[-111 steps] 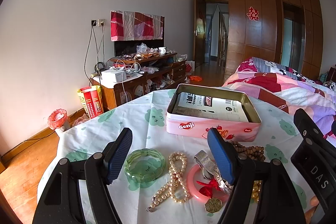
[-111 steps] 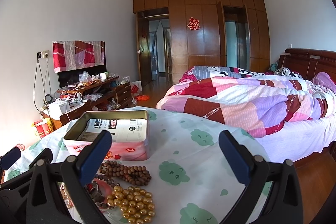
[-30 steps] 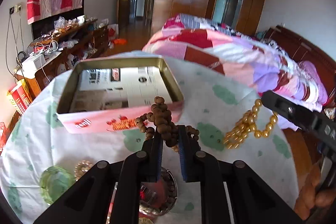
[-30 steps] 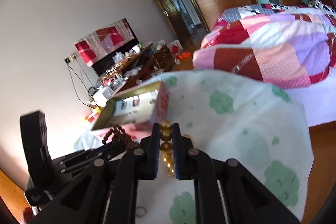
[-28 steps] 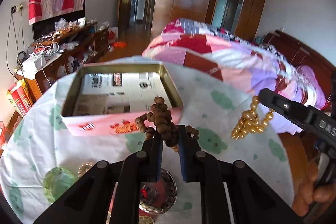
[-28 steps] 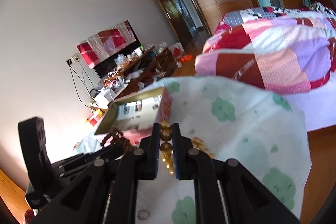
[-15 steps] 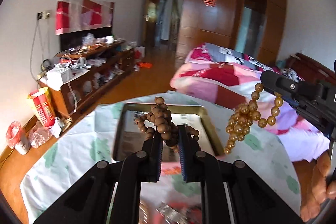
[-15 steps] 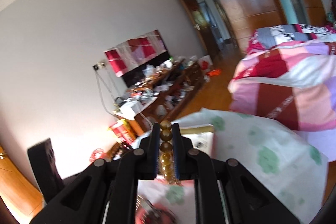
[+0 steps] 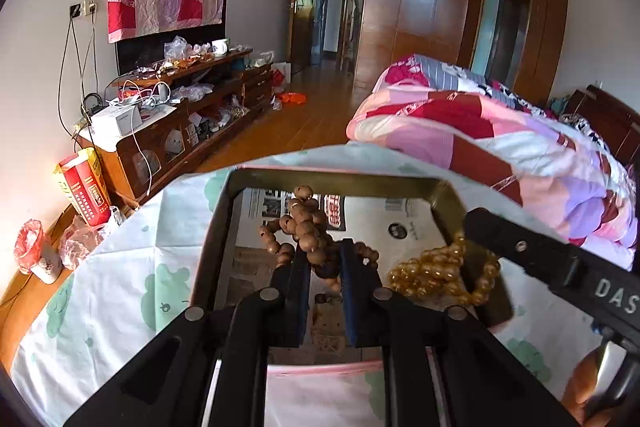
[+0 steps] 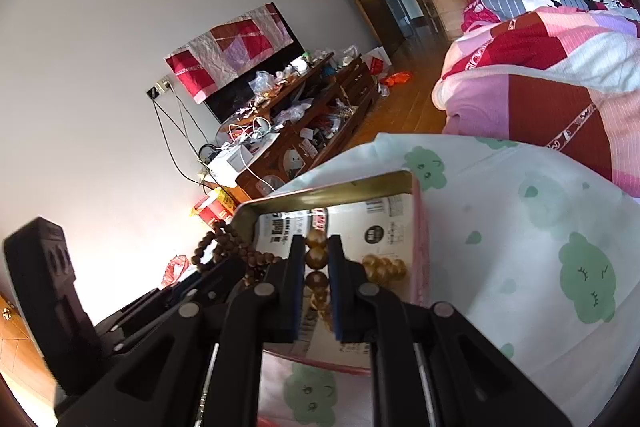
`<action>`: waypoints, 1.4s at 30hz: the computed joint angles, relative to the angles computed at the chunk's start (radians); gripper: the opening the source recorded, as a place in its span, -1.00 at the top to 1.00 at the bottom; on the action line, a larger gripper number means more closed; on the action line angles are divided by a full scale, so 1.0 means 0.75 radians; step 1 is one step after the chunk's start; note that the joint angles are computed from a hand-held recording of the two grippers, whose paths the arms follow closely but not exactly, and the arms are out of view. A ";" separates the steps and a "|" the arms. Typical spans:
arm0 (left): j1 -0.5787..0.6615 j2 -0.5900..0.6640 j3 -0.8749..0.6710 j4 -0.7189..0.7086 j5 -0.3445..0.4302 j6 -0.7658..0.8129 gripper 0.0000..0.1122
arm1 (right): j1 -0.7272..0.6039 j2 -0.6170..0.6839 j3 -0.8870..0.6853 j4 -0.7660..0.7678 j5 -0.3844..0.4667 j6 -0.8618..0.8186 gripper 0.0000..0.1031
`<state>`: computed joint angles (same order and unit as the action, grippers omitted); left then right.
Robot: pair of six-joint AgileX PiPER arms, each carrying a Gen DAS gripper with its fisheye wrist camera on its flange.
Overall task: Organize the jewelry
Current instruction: 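Lower both bead strings into the pink tin and open both grippers, then grasp the green jade bangle with the left gripper while the right gripper grasps the ring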
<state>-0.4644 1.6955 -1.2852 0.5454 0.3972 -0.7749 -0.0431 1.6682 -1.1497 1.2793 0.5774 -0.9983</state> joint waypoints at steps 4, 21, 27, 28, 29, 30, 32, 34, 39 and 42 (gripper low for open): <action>-0.056 0.024 -0.019 0.154 0.078 -0.084 0.44 | 0.020 -0.022 0.032 0.002 -0.060 -0.007 0.64; -0.046 -0.290 0.278 0.310 -0.005 -0.364 -0.19 | -0.009 -0.265 0.241 -0.128 -0.320 0.157 -0.37; -0.125 -0.433 0.446 0.393 0.041 -0.504 -0.18 | -0.019 -0.367 0.349 -0.360 -0.329 0.353 -0.37; -0.148 -0.454 0.470 0.437 0.069 -0.558 -0.18 | -0.019 -0.379 0.363 -0.384 -0.328 0.375 -0.37; -0.162 -0.471 0.491 0.457 0.083 -0.586 -0.18 | -0.022 -0.396 0.378 -0.408 -0.322 0.394 -0.37; -0.171 -0.494 0.518 0.470 0.089 -0.605 -0.18 | -0.022 -0.413 0.387 -0.431 -0.312 0.414 -0.37; -0.199 -0.540 0.567 0.510 0.125 -0.670 -0.18 | -0.033 -0.453 0.426 -0.429 -0.297 0.393 -0.37; -0.200 -0.582 0.607 0.489 0.125 -0.677 -0.18 | -0.031 -0.490 0.457 -0.475 -0.288 0.418 -0.37; -0.246 -0.663 0.686 0.501 0.186 -0.705 -0.18 | -0.041 -0.539 0.510 -0.568 -0.225 0.484 -0.37; -0.286 -0.706 0.712 0.513 0.228 -0.714 -0.18 | -0.067 -0.572 0.535 -0.572 -0.175 0.464 -0.37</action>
<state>-0.6788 1.1659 -0.7511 0.9303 0.5681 -1.3106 -0.0933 1.2390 -0.7484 0.8502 0.4463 -0.6504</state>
